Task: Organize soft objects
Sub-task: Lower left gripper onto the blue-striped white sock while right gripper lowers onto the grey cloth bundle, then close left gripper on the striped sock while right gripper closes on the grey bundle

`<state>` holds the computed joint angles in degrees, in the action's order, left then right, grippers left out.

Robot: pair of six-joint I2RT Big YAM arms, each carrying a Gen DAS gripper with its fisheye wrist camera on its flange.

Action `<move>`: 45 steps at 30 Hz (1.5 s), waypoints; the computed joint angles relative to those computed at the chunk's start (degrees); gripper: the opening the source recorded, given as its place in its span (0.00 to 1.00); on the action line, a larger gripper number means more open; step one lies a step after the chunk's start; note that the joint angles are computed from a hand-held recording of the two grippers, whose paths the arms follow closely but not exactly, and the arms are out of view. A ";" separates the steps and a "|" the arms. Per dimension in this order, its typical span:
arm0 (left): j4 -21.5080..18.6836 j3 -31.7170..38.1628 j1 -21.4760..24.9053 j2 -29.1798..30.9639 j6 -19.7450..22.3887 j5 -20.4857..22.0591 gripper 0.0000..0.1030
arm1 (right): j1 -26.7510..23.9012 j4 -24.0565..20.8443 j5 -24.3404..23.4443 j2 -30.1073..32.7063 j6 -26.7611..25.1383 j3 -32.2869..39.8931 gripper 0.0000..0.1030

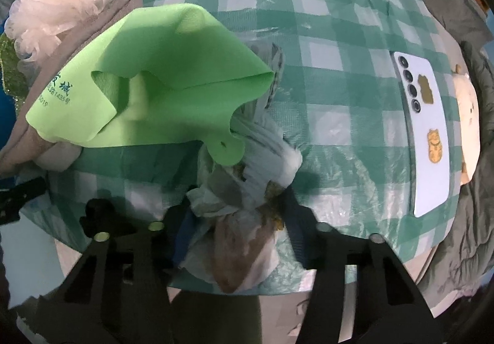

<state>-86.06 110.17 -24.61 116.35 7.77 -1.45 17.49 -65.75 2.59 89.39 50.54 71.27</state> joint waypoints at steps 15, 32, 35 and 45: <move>3.92 -3.88 2.33 -3.15 2.79 -0.43 0.45 | -2.51 3.24 -0.85 -6.43 -1.10 -7.47 0.28; 3.02 2.28 1.49 -5.79 5.34 0.17 0.44 | 2.05 -2.46 5.67 -14.20 1.60 -5.38 0.28; 3.35 2.69 0.89 -6.05 4.62 0.84 0.44 | 1.78 -3.92 6.13 -14.40 0.72 -3.28 0.27; 3.00 4.04 0.23 -9.70 5.29 1.92 0.44 | 0.60 -6.78 5.90 -12.89 -3.24 4.96 0.27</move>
<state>-83.06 114.21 -24.38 106.65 13.06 0.47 18.09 -72.53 8.48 76.50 47.30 76.23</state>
